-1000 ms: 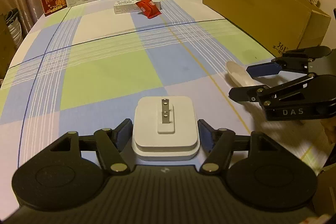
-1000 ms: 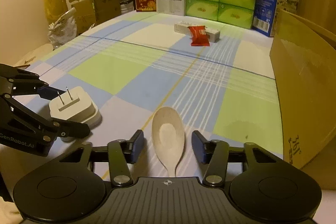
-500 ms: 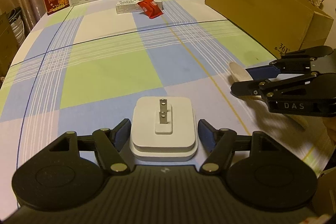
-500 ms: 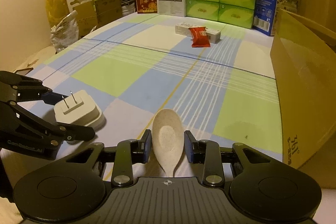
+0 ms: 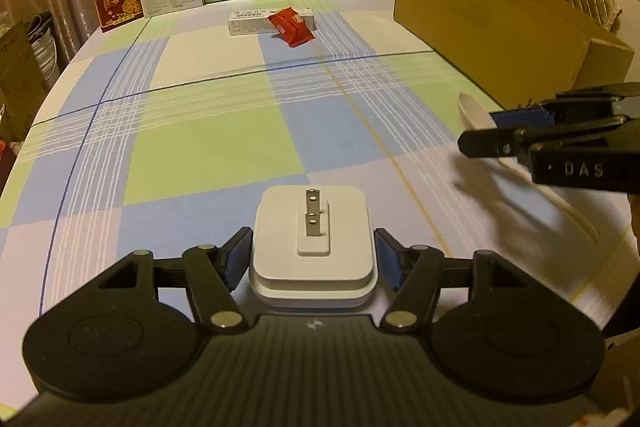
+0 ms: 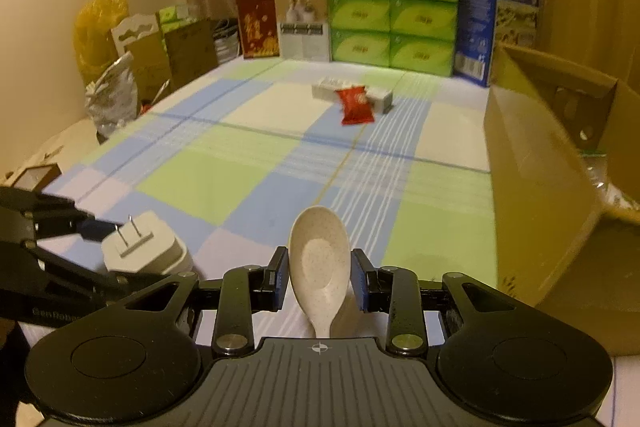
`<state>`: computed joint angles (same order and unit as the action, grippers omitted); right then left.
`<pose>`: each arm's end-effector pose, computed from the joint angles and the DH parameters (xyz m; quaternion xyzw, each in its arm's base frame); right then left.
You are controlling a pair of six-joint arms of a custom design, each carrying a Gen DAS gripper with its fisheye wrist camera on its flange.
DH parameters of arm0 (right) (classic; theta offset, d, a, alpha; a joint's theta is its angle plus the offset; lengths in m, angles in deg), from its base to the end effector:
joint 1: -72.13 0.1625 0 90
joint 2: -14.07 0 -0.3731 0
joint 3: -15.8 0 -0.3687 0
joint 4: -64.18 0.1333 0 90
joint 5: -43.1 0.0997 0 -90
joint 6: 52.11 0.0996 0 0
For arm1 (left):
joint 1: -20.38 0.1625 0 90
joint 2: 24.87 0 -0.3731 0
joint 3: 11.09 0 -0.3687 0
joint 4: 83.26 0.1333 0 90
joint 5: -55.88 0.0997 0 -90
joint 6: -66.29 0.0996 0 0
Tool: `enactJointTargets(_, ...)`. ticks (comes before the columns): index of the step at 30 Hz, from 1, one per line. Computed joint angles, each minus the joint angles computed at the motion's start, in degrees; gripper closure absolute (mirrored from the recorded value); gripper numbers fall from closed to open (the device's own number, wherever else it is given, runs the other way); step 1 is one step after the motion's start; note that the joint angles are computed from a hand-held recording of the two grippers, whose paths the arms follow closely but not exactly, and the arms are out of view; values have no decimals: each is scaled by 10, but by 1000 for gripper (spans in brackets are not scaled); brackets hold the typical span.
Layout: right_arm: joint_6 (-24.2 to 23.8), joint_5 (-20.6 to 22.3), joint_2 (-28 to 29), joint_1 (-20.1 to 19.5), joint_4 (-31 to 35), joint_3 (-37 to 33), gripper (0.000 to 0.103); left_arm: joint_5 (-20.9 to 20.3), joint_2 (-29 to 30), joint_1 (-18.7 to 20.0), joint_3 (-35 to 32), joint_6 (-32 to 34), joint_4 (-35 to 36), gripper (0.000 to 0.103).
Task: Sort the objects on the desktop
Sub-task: 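Lift the spoon and plug adapter and carry them over the cardboard box, then lower both tools into the cardboard box and open them to drop spoon and adapter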
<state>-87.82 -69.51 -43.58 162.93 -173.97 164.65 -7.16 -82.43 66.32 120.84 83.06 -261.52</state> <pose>0.0995 -0.3220 0.1425 0.1812 -0.8479 0.3943 0.3046 -0.1621 -0.4242 0.0601 0.4644 0.8467 -0.1689 0.1971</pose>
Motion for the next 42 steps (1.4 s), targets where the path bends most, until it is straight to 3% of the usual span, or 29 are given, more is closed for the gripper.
enactJointTargets(15,31,-64,-115,83,21,15,73,-4,-43,-76,7,-75,29,43)
enactJointTargets(22,41,-106,-227,104,75,24,73,-21,-33,-119,-6,-88,22,43)
enactJointTargets(33,22,-122,-423,63,196,36,73,-62,26,-178,-60,-108,19,43)
enactJointTargets(42,25,-58,-549,-16,313,29,73,-95,87,-199,-127,-102,20,43)
